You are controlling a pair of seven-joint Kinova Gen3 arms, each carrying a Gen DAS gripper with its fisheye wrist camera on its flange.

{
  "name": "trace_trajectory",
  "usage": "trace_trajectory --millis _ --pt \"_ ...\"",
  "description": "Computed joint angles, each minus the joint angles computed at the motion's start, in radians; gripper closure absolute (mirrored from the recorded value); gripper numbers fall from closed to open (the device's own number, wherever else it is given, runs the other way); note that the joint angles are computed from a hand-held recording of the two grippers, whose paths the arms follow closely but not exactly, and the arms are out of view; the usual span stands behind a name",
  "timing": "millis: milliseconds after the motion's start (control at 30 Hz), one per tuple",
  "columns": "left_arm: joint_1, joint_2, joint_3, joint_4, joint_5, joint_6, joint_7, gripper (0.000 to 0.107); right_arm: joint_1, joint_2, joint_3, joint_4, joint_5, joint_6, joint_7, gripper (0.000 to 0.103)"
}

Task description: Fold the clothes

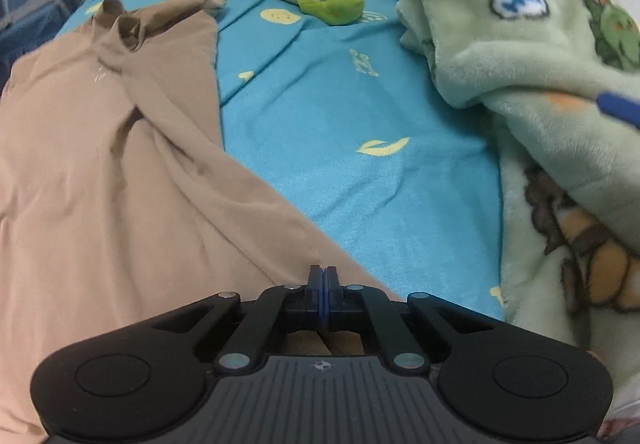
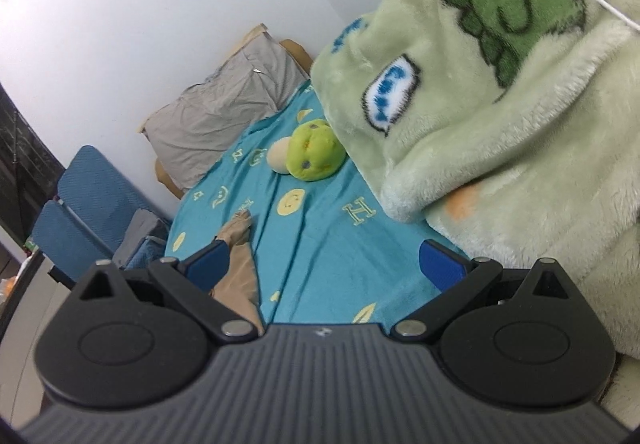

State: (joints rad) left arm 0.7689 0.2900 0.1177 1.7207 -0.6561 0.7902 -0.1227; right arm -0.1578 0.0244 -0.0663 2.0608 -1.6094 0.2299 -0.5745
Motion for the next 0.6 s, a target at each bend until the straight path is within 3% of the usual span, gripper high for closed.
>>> trace_trajectory --millis 233,433,500,600 --pt "-0.091 -0.228 0.022 0.185 0.077 -0.192 0.034 0.107 -0.002 -0.004 -0.004 -0.002 0.076 -0.001 -0.079 0.0" --pt "0.018 -0.504 -0.231 0.366 0.308 -0.301 -0.087 0.107 -0.01 0.001 -0.017 -0.023 0.229 0.008 -0.222 0.0" --pt "0.027 -0.562 -0.289 0.395 0.383 -0.268 -0.169 0.107 -0.014 0.002 -0.024 -0.03 0.271 0.011 -0.253 0.0" --pt "-0.055 -0.613 -0.304 0.419 0.486 -0.188 -0.291 0.107 -0.024 0.008 -0.035 -0.042 0.357 0.01 -0.324 0.0"
